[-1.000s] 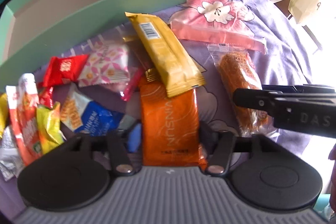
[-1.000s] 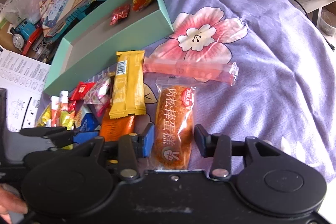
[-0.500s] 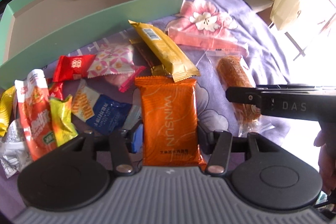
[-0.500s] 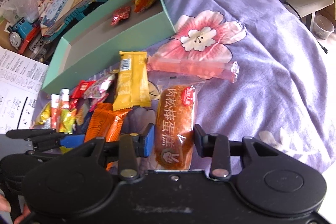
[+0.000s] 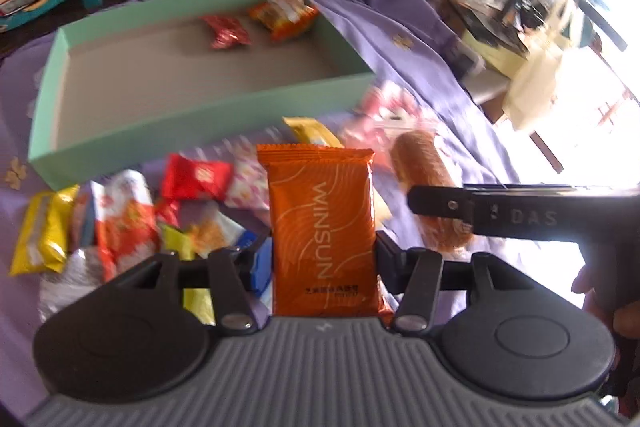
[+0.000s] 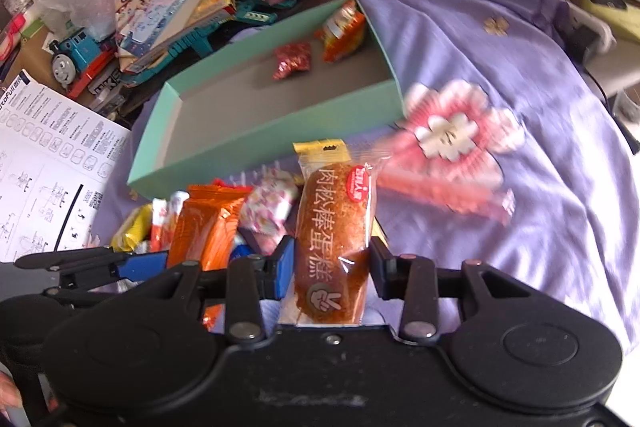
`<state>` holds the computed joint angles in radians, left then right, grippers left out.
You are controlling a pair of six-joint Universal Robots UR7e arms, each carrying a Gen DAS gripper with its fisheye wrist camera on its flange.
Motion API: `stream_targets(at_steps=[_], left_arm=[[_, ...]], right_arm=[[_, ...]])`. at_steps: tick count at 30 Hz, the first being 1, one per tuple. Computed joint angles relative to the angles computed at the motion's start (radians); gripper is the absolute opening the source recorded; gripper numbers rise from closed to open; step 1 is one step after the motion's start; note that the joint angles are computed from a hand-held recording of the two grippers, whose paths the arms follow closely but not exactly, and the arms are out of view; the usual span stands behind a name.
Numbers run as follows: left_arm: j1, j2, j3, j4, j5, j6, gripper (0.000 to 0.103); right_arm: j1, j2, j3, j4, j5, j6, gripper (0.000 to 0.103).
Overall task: Organize snacks
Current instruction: 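Lower both snacks into the tray and open both grippers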
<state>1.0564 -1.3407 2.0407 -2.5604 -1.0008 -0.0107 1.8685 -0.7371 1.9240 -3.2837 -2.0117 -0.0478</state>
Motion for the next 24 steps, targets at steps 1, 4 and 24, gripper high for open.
stream_targets(at_steps=[1,4,24], left_arm=[[0.007,0.007,-0.015,-0.001,0.011,-0.001,0.052],[0.029,0.038,-0.063,-0.014,0.032,0.002,0.052],[0.141,0.444,-0.620,0.094,0.052,0.056,0.052]], right_arm=[[0.003,0.006,-0.015,0.006,-0.001,-0.001,0.038],[0.009,0.031,-0.080,0.034,-0.006,-0.008,0.038],[-0.039,0.303,-0.713,0.349,0.004,-0.089,0.038]])
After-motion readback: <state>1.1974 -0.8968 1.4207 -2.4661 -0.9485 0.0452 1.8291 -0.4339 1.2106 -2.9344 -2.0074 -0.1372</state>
